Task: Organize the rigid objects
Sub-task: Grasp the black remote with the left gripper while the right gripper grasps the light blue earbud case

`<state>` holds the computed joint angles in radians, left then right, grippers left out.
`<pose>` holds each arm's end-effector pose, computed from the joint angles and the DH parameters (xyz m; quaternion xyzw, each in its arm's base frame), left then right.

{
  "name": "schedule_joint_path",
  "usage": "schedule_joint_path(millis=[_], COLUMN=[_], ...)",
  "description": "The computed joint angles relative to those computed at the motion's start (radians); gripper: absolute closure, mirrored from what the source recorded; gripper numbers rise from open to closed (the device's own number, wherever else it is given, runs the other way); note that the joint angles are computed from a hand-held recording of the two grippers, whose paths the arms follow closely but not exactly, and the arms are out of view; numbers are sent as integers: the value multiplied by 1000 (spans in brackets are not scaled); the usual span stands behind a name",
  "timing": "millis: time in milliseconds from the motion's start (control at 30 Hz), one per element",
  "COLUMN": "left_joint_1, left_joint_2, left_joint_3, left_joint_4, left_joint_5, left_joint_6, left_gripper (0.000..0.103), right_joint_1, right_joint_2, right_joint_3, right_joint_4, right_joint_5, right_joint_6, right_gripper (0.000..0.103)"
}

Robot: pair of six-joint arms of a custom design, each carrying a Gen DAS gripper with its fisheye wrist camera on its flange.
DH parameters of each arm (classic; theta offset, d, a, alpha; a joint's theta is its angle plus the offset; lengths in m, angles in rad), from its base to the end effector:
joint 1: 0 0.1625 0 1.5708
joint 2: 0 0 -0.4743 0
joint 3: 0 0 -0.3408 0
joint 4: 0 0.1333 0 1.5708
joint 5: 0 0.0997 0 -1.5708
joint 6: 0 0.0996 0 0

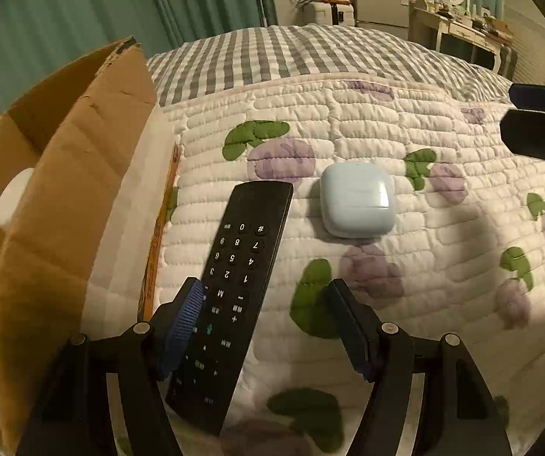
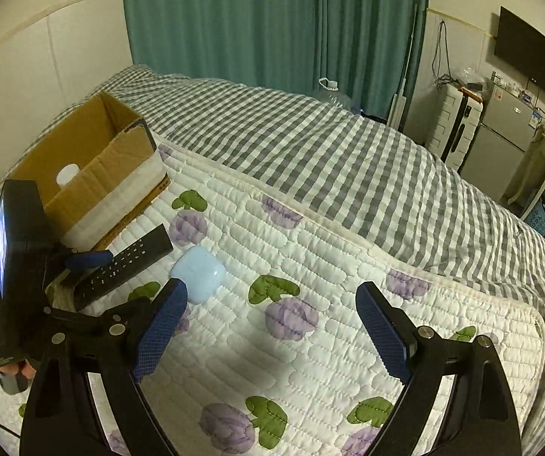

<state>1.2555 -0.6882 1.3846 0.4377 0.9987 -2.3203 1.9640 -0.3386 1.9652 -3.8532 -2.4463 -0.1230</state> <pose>0.0003 -0.6027 0.1271 0.4526 0.8223 -0.1323 0.3187 0.2618 -0.4828 -0.0100 0.0869 -0.8639 0.3431 0.3584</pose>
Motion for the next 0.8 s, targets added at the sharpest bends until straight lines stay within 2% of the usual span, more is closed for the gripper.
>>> schedule_joint_path(millis=[167, 233, 267, 333, 400, 667, 800], left_joint_1=[15, 22, 26, 35, 41, 39, 32], left_joint_2=[27, 35, 34, 32, 23, -66, -72], left_joint_3=[-30, -49, -60, -83, -91, 27, 38], left_joint_4=[0, 34, 59, 94, 120, 27, 30], left_joint_5=[7, 24, 35, 46, 52, 15, 7], left_joint_6=[17, -1, -19, -66, -94, -161, -205], left_gripper=[32, 38, 45, 68, 71, 81, 82], right_joint_1=[-10, -14, -15, -20, -24, -51, -55], right_joint_2=[12, 23, 26, 37, 45, 72, 83], right_joint_3=[-36, -56, -63, -84, -101, -151, -172], right_joint_4=[83, 104, 112, 127, 140, 179, 205], right_joint_5=[-2, 0, 4, 15, 27, 128, 148], right_joint_6=[8, -13, -22, -55, -85, -183, -209], right_gripper=[12, 12, 12, 12, 12, 12, 15])
